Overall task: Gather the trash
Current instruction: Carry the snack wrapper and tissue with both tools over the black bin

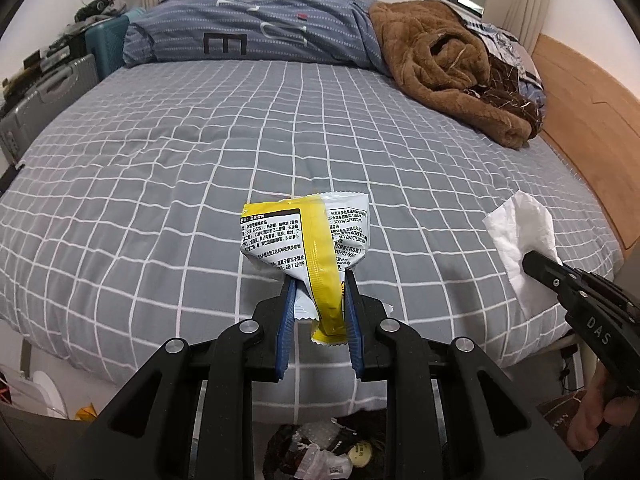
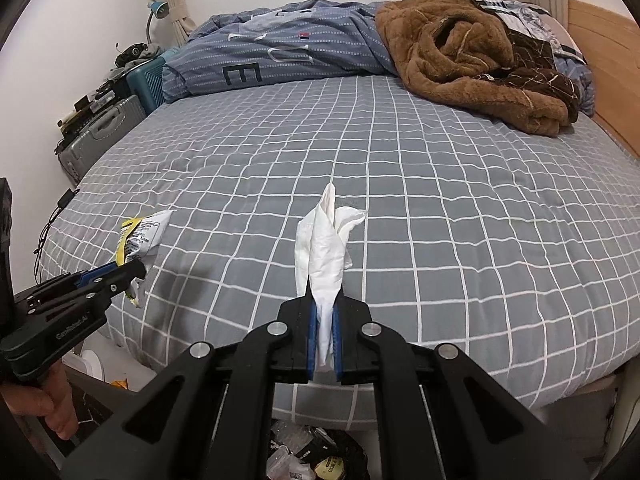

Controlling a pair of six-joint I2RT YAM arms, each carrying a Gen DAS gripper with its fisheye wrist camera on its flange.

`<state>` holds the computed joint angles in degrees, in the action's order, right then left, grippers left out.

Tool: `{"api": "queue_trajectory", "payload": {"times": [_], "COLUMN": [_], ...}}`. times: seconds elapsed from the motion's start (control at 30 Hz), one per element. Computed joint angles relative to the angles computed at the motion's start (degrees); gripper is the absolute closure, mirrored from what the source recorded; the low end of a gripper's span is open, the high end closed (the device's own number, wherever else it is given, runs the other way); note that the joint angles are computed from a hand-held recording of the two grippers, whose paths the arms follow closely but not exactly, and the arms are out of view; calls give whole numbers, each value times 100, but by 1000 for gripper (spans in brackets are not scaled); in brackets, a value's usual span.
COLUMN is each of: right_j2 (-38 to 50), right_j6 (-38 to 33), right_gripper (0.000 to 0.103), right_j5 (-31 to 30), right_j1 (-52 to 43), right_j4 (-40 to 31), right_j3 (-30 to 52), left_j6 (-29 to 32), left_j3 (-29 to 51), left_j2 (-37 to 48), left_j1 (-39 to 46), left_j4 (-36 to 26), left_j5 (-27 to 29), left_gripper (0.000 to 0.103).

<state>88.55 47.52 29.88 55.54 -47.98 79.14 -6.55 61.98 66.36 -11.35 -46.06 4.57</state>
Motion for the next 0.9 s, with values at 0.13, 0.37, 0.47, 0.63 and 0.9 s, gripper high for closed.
{"api": "queue_trajectory", "payload": {"times": [0.13, 0.37, 0.47, 0.63, 0.9], "right_j2": [-56, -230, -304, -329, -280], "right_j6": [89, 418, 654, 1075, 1647], "right_gripper": [97, 97, 97, 97, 97], "right_j5": [57, 255, 357, 497, 483], "right_j1": [94, 463, 700, 1128, 1609], "right_j4": [-69, -319, -448, -658, -813], "right_j3": [-23, -128, -178, -231, -411], "left_j6": [-29, -94, -140, -210, -342], "left_j3": [-86, -361, -564, -872, -1174], "left_j2": [-256, -790, -1082, -1542, -2090], "left_j1": [-28, -134, -218, -227, -318], "left_j4": [-121, -385, -539, -800, -1168], "left_j5": [-7, -78, -92, -28, -38], "left_gripper": [81, 81, 81, 81, 81]}}
